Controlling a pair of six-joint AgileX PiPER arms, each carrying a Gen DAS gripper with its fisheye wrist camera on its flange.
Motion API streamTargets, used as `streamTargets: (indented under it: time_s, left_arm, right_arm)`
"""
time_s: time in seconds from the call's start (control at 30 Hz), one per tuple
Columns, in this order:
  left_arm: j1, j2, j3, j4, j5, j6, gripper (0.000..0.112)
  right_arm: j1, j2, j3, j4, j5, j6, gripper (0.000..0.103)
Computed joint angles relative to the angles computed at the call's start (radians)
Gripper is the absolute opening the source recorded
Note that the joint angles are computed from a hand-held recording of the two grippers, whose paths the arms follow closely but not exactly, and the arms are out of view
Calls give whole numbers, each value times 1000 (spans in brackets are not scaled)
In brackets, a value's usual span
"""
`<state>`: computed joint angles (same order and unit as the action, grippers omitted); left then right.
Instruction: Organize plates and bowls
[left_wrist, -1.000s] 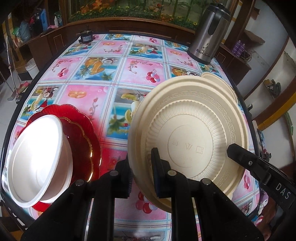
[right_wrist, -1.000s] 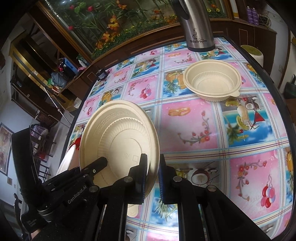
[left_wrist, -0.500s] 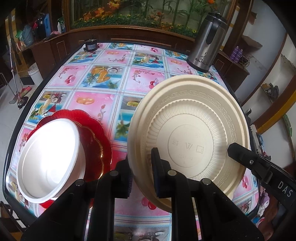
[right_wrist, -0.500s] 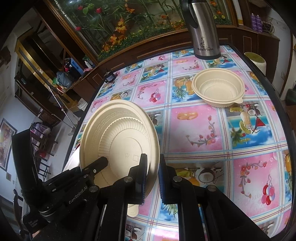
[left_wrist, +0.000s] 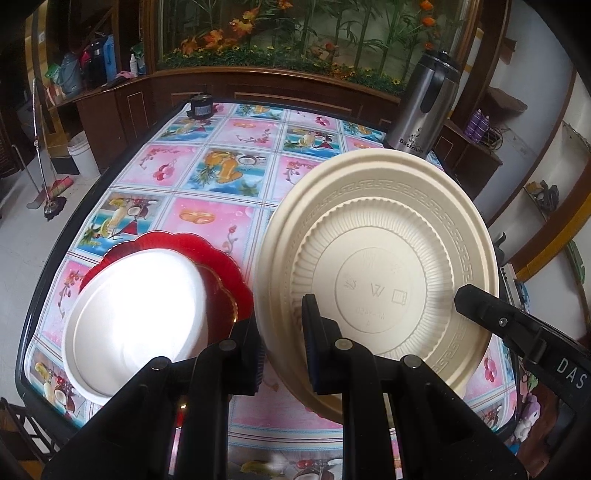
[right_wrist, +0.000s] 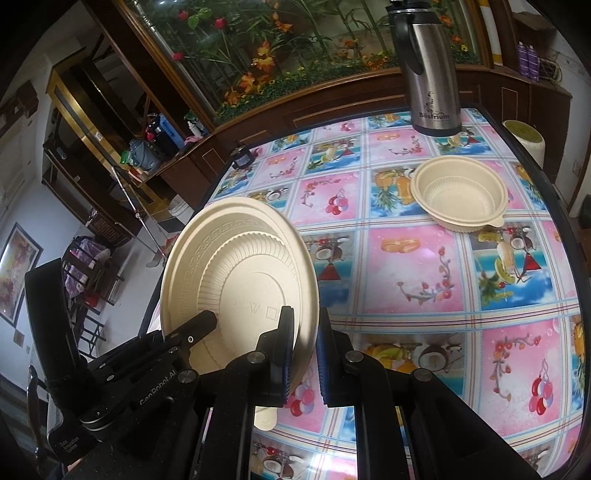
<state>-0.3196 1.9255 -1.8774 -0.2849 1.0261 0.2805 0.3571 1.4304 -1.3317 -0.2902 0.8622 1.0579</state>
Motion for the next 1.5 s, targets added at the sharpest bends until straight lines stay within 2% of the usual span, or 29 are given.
streamTargets:
  time_s: [0.4, 0.8, 1.0, 1.23, 1.5]
  left_arm:
    - [57, -11, -15, -21, -6, 14, 15]
    - [155, -4, -61, -51, 4, 38, 16]
    - [221, 27, -122, -56, 26, 36, 15]
    - [272, 76, -186, -19, 32, 10, 16]
    - [313, 75, -140, -1, -5, 16, 16]
  right_arm:
    - [31, 65, -101, -2, 13, -25, 11]
    - [78, 180, -277, 6, 46, -79, 11]
    - [88, 284, -414, 58, 53, -140, 11]
    - [99, 447, -647, 121, 104, -231, 11]
    - [112, 578, -795, 190, 143, -289, 11]
